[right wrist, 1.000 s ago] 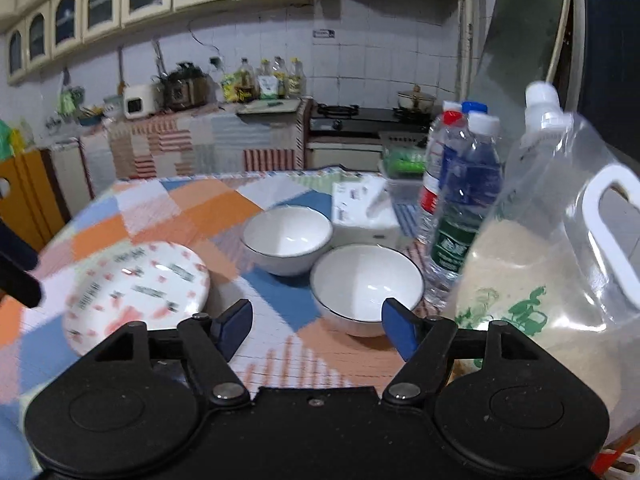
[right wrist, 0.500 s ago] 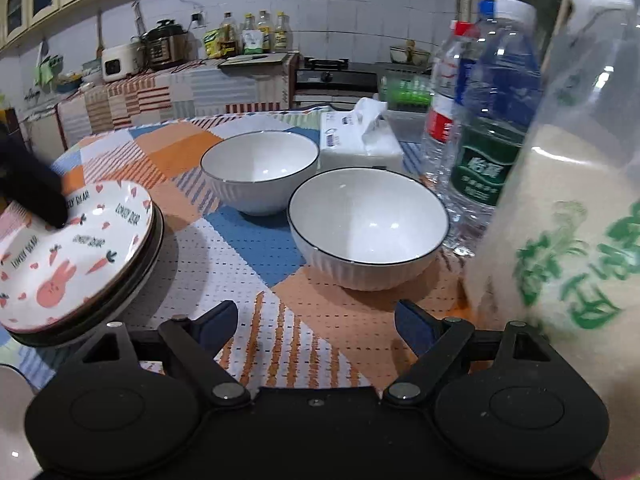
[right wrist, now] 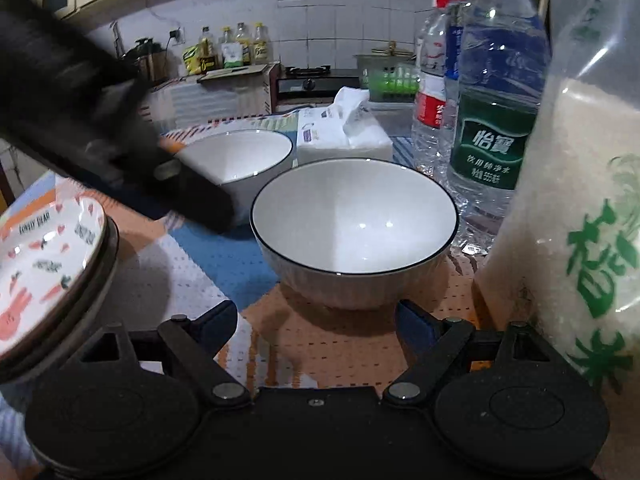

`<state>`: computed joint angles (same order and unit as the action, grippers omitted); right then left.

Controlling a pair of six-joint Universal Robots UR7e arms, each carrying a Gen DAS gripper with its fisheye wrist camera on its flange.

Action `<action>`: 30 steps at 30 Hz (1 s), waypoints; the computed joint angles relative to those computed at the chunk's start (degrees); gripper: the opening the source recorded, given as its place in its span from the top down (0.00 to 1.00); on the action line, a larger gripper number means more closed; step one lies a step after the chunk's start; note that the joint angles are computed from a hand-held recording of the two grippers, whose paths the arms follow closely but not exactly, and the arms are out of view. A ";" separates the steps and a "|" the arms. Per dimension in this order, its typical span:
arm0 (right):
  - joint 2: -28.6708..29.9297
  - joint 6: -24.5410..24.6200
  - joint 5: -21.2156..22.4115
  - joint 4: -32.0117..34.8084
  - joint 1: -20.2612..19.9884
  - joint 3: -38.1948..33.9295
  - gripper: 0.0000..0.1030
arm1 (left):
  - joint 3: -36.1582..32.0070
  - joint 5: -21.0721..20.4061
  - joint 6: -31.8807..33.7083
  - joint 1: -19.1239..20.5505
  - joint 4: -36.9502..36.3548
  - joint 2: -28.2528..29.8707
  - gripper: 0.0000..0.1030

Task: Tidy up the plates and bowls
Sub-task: 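Move both tools to the second white bowl and grip its rim, then lift the second bowl with both tools and lower it into the first bowl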

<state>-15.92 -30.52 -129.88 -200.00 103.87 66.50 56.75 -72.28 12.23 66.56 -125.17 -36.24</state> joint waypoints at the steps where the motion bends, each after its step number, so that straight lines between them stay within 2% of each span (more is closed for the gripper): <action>1: 0.21 -0.28 -0.26 0.14 -0.06 -0.27 0.14 | -0.56 -0.79 -0.27 0.16 0.07 0.70 0.49; 2: 0.51 -0.37 -0.91 0.77 -0.07 -0.80 0.13 | -1.29 -1.18 0.53 0.21 0.59 1.46 0.49; 5: 1.25 -1.89 -1.37 1.12 -0.20 -2.08 0.13 | -1.37 1.72 2.52 -0.28 -2.46 3.34 0.50; 8: 2.32 -0.81 -2.33 3.39 -0.18 -5.16 0.13 | -2.63 2.21 1.33 -0.02 -4.29 5.06 0.52; 9: 2.76 -0.60 -2.67 4.26 -0.19 -6.32 0.13 | -3.04 2.79 1.02 0.03 -4.71 5.55 0.60; 10: 3.18 -0.73 -2.73 4.53 -0.24 -7.19 0.12 | -3.32 3.33 0.80 0.10 -5.18 5.98 0.73; 11: 3.40 -0.82 -2.47 4.70 -0.35 -7.70 0.11 | -3.93 3.08 0.35 0.34 -5.01 6.39 0.76; 13: 3.73 -0.85 -1.92 5.06 -0.55 -8.44 0.08 | -5.65 2.08 -1.57 0.78 -2.80 7.06 0.90; 16: 3.98 -1.61 -0.68 6.03 -1.00 -9.33 0.06 | -6.54 2.69 -0.91 0.73 -1.18 7.37 0.92; 22: 4.50 -1.29 -1.01 7.39 -0.96 -10.95 0.07 | -8.56 4.24 -1.91 0.28 4.30 7.21 0.92; 26: 1.75 2.92 -0.71 10.26 -0.56 -7.49 0.08 | -8.41 4.12 -3.22 0.24 7.25 6.02 0.91; 30: 1.18 1.93 -1.33 9.17 0.42 -5.66 0.08 | -6.66 4.97 -3.35 -0.21 8.79 3.91 0.91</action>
<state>-14.74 -28.60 -131.21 -190.84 104.28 60.84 50.09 -67.31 8.88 66.35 -116.38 -32.33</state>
